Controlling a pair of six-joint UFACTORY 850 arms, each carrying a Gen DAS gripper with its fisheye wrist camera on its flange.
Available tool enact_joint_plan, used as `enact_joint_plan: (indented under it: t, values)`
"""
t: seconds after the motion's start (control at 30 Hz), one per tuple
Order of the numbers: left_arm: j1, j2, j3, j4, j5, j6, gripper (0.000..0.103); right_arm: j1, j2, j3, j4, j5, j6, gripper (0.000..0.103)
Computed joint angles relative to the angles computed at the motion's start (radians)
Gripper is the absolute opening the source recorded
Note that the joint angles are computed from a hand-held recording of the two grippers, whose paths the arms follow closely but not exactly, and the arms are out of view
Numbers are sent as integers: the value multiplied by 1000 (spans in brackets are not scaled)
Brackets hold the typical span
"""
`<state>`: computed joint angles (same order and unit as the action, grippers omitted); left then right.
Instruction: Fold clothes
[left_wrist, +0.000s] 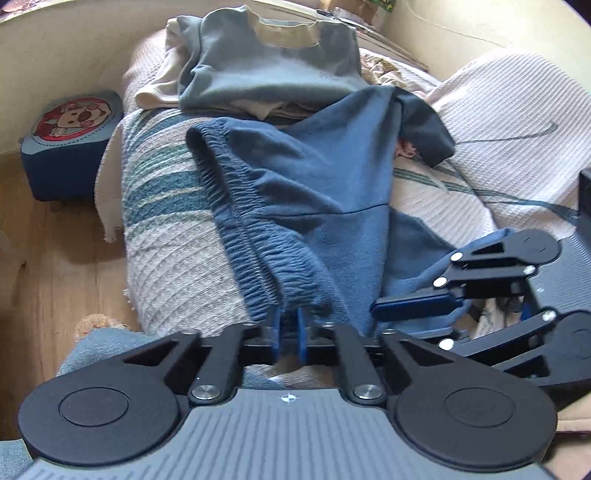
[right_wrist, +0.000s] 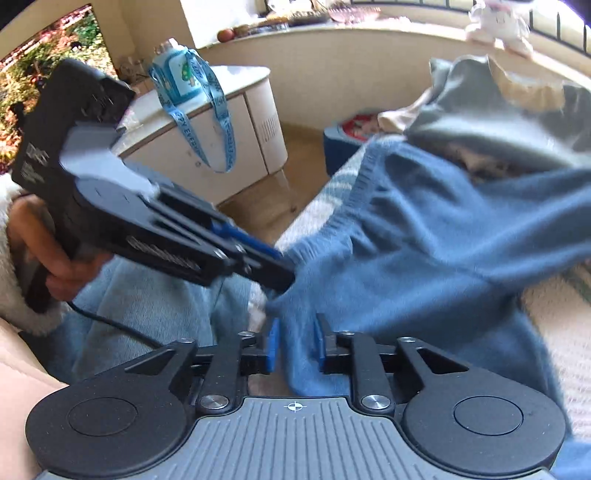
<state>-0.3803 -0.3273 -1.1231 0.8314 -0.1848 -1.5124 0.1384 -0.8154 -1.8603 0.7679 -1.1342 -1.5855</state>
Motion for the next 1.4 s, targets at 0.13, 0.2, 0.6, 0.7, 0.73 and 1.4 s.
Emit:
enact_joint_plan:
  t: [0.13, 0.2, 0.6, 0.7, 0.73, 1.4]
  values:
    - [-9, -12, -23, -258, -103, 269, 0, 14, -13, -11, -6, 12, -18, 24]
    - [-13, -15, -34, -310, -175, 336, 0, 27, -30, -31, -49, -7, 2, 16]
    - [-26, 34, -17, -212, -212, 207, 4, 43, -88, -100, -108, -105, 136, 9]
    - [-35, 55, -15, -92, -209, 74, 17, 33, -104, -128, -91, -139, 158, 11]
    - [-38, 58, -20, -58, -218, 42, 20, 30, -106, -136, -87, -149, 166, 13]
    - [-38, -88, -192, -165, -98, 279, 40, -266, 165, 153, 138, 464, 402, 34]
